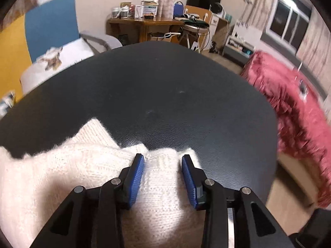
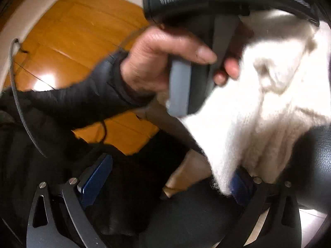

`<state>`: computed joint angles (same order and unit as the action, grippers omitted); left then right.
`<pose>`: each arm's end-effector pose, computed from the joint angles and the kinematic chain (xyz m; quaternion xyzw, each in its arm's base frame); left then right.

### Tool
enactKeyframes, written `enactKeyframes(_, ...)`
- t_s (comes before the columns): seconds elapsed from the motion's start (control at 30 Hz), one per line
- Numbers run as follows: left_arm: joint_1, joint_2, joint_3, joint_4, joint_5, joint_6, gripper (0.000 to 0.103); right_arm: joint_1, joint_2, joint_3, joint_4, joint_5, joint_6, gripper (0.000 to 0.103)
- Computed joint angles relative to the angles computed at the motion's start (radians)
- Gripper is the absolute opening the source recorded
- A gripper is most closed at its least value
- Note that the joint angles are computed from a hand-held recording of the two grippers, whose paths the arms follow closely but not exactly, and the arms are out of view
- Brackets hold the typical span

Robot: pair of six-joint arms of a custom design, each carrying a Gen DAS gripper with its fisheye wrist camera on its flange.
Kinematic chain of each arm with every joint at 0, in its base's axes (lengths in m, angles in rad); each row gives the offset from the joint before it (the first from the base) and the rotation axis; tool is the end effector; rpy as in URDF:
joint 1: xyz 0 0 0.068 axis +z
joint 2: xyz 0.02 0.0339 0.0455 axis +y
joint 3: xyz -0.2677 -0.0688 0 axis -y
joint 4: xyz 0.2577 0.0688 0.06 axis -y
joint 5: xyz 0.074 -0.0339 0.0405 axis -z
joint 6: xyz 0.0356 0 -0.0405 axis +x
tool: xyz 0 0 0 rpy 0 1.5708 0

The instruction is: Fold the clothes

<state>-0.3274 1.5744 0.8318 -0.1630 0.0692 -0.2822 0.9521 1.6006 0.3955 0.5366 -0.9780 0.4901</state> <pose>0.3012 -0.1049 0.1650 0.0326 0.9441 -0.1291 0.3014 0.1208 0.2207 0.1037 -0.3813 0.7265 0.5716 0.0100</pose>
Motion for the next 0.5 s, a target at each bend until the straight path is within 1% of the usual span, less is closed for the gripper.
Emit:
enactKeyframes(0.03,0.036,-0.016,-0.005,-0.001,0.057,-0.017,0.037,-0.01,-0.033,-0.025,0.011,0.011,0.008,0.103)
enactKeyframes(0.07,0.066,-0.033,-0.007,-0.009,0.09,-0.028,0.037,-0.024,-0.064,-0.049,0.01,0.015,0.011,0.103)
enactKeyframes(0.1,0.092,-0.051,-0.008,-0.023,0.103,-0.032,0.037,-0.037,-0.093,-0.066,-0.013,0.02,0.001,0.103)
enactKeyframes(0.2,0.145,-0.118,-0.019,-0.06,0.079,0.008,0.037,-0.113,-0.253,-0.107,-0.155,0.082,-0.051,0.103)
enactKeyframes(0.27,0.165,-0.162,-0.036,-0.073,0.062,0.054,0.037,-0.177,-0.362,-0.125,-0.168,0.135,-0.042,0.103)
enactKeyframes(0.33,0.171,-0.187,-0.046,-0.087,0.035,0.127,0.037,-0.215,-0.394,-0.112,-0.127,0.171,-0.04,0.103)
enactKeyframes(0.37,0.159,-0.181,-0.041,-0.102,0.001,0.164,0.037,-0.234,-0.368,-0.088,-0.103,0.17,-0.062,0.103)
enactKeyframes(0.43,0.129,-0.144,-0.024,-0.129,-0.064,0.199,0.036,-0.273,-0.257,-0.017,-0.061,0.113,-0.121,0.103)
enactKeyframes(0.5,0.115,-0.072,0.016,-0.167,-0.056,0.217,0.035,-0.23,-0.136,0.064,-0.035,0.11,-0.144,0.103)
